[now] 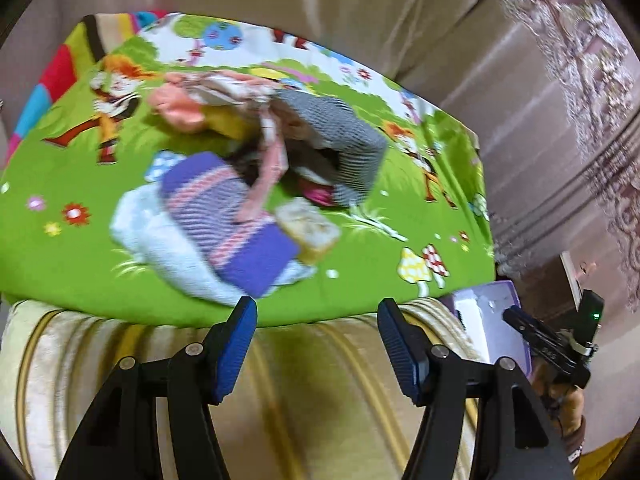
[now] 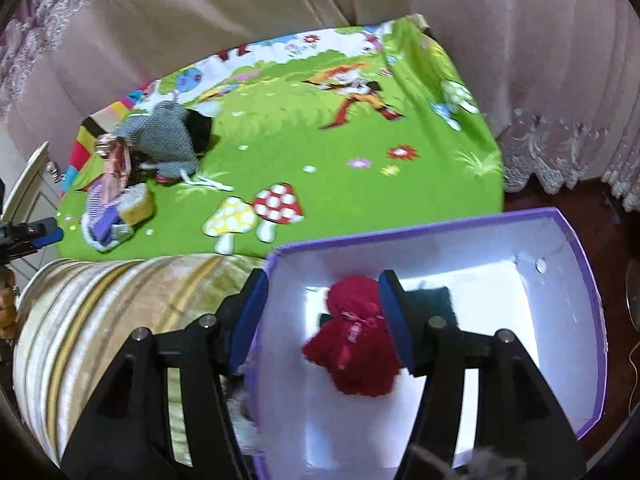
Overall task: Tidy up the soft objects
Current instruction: 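Return both tools to the pile and reach toward the purple mitten and sponge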
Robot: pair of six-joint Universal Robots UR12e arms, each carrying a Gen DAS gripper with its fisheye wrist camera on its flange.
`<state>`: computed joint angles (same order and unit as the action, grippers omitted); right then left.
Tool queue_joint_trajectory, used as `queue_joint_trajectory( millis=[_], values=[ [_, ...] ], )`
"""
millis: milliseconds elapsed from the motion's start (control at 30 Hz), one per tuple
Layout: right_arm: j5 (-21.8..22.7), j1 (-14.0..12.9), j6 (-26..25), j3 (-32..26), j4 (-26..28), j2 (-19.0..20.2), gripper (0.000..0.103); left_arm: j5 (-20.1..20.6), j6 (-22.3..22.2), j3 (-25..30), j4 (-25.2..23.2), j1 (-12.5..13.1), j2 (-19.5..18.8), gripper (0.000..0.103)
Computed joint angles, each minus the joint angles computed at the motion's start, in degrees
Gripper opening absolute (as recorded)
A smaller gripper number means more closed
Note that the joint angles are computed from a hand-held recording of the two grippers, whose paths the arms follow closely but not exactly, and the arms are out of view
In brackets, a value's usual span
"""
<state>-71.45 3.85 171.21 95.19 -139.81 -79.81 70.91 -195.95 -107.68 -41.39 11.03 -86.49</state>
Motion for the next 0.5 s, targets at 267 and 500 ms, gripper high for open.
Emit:
queue_joint_trajectory(
  millis=[267,500],
  values=[
    [3.14,2.2,-1.74,-2.54,1.6,0.65,0.065,0.11,-0.59,-2.11,-0.25,2.93,1.77,0.064],
    [4.59,4.47,-2.93,-5.79,3.94,2.18,0.066,0.47,-0.66,-1.69,-0.8,4.45,1.37,0.064]
  ],
)
